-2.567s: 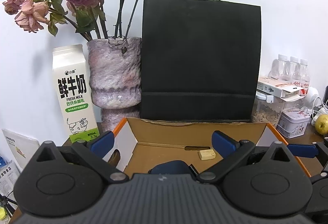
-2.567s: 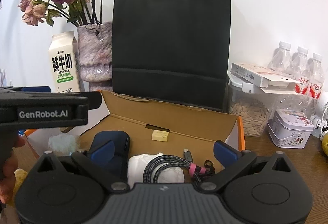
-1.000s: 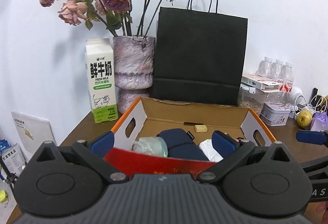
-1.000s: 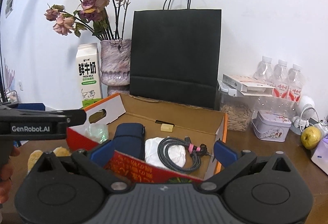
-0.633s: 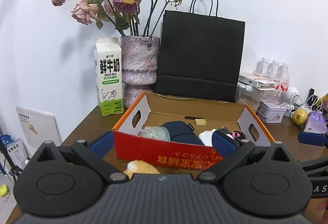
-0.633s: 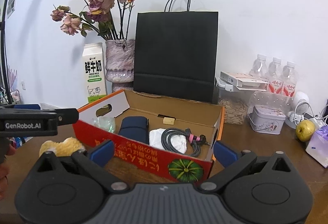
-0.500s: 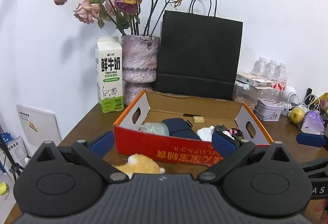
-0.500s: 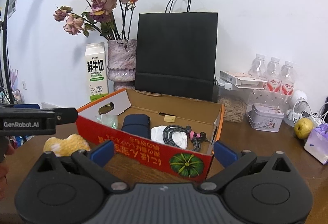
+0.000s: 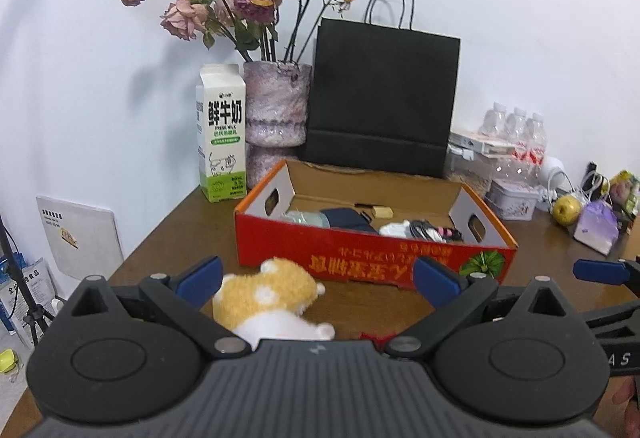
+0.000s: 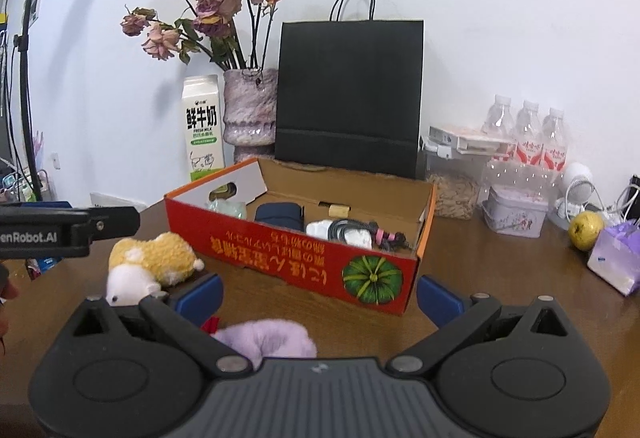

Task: Organize objects
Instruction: 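Move both tools back over the table toward the lavender pouch and headband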

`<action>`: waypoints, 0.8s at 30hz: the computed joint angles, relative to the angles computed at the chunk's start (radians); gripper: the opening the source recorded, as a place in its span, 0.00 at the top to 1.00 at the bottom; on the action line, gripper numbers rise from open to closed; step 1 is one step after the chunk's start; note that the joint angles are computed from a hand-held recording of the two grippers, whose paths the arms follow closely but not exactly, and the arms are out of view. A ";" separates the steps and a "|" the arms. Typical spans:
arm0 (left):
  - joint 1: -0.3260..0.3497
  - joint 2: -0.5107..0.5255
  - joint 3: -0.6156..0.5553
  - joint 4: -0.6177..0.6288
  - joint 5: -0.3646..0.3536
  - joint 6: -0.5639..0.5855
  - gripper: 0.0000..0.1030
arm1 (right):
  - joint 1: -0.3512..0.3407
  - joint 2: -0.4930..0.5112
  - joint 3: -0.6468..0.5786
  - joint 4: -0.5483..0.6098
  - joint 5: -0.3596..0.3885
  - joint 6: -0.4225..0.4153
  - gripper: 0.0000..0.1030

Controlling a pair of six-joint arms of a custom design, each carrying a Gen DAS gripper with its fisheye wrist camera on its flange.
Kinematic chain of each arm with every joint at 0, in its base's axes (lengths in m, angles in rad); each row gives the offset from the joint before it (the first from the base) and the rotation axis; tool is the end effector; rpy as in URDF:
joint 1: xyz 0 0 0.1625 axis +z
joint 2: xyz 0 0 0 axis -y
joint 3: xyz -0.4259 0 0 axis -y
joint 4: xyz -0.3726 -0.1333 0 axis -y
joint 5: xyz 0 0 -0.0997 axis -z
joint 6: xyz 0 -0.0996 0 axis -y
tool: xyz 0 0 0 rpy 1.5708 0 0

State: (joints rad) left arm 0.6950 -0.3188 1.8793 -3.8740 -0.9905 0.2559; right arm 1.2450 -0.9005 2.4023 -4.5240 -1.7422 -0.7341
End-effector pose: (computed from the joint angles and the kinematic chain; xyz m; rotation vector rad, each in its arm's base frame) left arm -0.2929 -0.4889 -0.0705 1.1249 2.3281 -1.1864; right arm -0.0177 -0.4158 0.2118 0.2427 -1.8846 1.3681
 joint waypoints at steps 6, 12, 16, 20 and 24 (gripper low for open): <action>0.001 -0.004 0.059 -0.034 -0.001 -0.002 0.00 | -0.015 0.033 0.037 -0.048 0.009 -0.011 0.00; 0.007 -0.012 0.104 -0.045 -0.002 -0.005 0.00 | -0.028 0.071 0.071 -0.096 0.020 -0.022 0.00; 0.013 -0.016 0.119 -0.035 0.000 -0.013 0.00 | -0.038 0.104 0.088 -0.118 0.012 -0.032 0.00; 0.019 -0.019 0.138 -0.028 -0.002 -0.018 0.00 | -0.042 0.133 0.097 -0.128 -0.002 -0.042 0.00; 0.034 -0.031 0.154 -0.001 -0.009 -0.030 0.00 | -0.050 0.151 0.103 -0.132 -0.011 -0.049 0.00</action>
